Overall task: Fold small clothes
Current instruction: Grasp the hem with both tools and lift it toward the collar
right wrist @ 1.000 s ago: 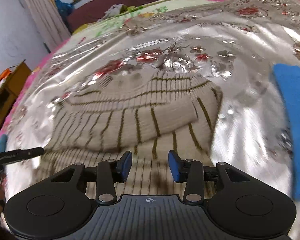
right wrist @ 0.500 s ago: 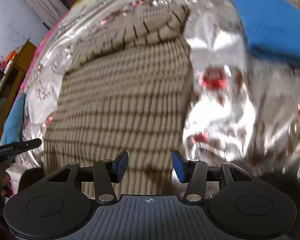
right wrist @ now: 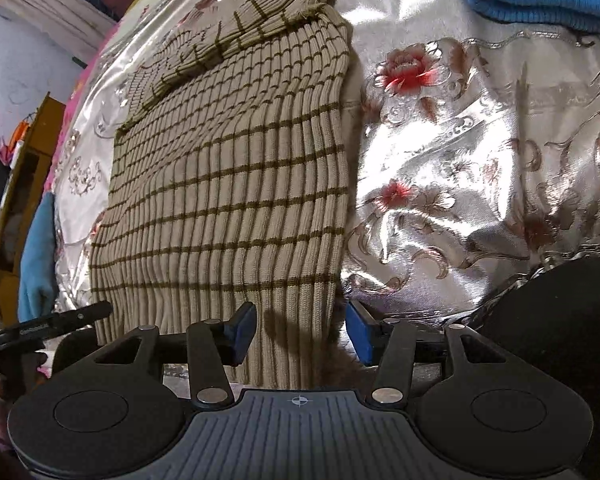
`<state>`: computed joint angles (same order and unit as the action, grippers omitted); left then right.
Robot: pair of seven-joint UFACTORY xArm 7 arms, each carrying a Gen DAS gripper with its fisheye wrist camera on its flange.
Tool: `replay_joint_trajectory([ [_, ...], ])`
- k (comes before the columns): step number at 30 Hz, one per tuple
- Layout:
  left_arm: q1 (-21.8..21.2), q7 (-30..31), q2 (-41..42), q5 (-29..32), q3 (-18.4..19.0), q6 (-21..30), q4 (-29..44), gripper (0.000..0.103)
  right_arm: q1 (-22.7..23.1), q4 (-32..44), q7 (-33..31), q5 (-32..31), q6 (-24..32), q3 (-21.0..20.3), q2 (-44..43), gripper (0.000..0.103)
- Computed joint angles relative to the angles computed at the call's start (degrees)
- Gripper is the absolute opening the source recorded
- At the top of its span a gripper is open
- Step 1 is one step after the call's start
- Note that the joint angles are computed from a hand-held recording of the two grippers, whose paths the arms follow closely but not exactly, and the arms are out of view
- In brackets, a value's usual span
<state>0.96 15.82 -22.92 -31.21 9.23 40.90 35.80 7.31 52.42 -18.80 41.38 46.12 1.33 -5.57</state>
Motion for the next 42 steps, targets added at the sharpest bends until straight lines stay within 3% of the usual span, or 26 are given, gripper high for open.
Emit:
replay_joint_trajectory([
  [2, -0.34, 0.63, 0.1, -0.3, 0.14, 0.81, 0.08, 0.023, -0.02, 0.0, -2.07, 2.66, 1.8, -0.53, -0.32, 0.04],
  [8, -0.54, 1.57, 0.37, -1.47, 0.44, 2.14, 0.4, 0.017, -0.3, -1.48, -4.01, 9.97, 2.91, -1.1, -0.45, 0.016],
  [13, -0.21, 2.51, 0.4, -6.13, 2.04, 3.58, 0.69, 0.014, -0.81, -2.39, -6.94, 18.04, 2.88, -1.75, -1.24, 0.012],
  [20, -0.81, 7.68, 1.0, -21.45, 5.64, 4.91, 2.77, 0.013, -2.05, -0.06, -12.98, 34.14, 4.39, -3.11, -0.87, 0.011],
  [26, -0.39, 16.0, 7.96, -36.42, 5.92, 5.47, 12.62, 0.013, -3.22, 7.89, -17.88, 42.54, 2.47, -1.99, 3.94, 0.01],
  [29, 1.12, 18.57, 12.7, -38.73, 4.62, 5.78, 18.72, 0.013, -3.89, 13.2, -17.94, 38.38, 1.06, -0.82, 7.02, 0.01],
  [31, 2.58, 18.74, 13.79, -36.16, 3.1, 6.05, 20.35, 0.013, -4.12, 14.69, -17.08, 30.47, 1.96, -0.1, 6.98, 0.015],
  [35, 4.93, 17.1, 13.02, -30.91, 0.73, 6.73, 18.6, 0.013, -2.1, 10.26, -16.28, 10.3, -3.46, 1.76, 2.41, 0.015],
  [37, 5.45, 16.23, 12.4, -30.24, 0.3, 6.59, 16.81, 0.013, -1.19, 7.22, -17.74, 6.67, -3.48, 1.51, 0.32, 0.015],
  [42, 5.35, 16.27, 10.33, -30.35, 0.02, 6.26, 14.46, 0.013, 1.49, 4.22, -27.26, -5.32, -1.85, 1.7, -2.57, 0.033],
])
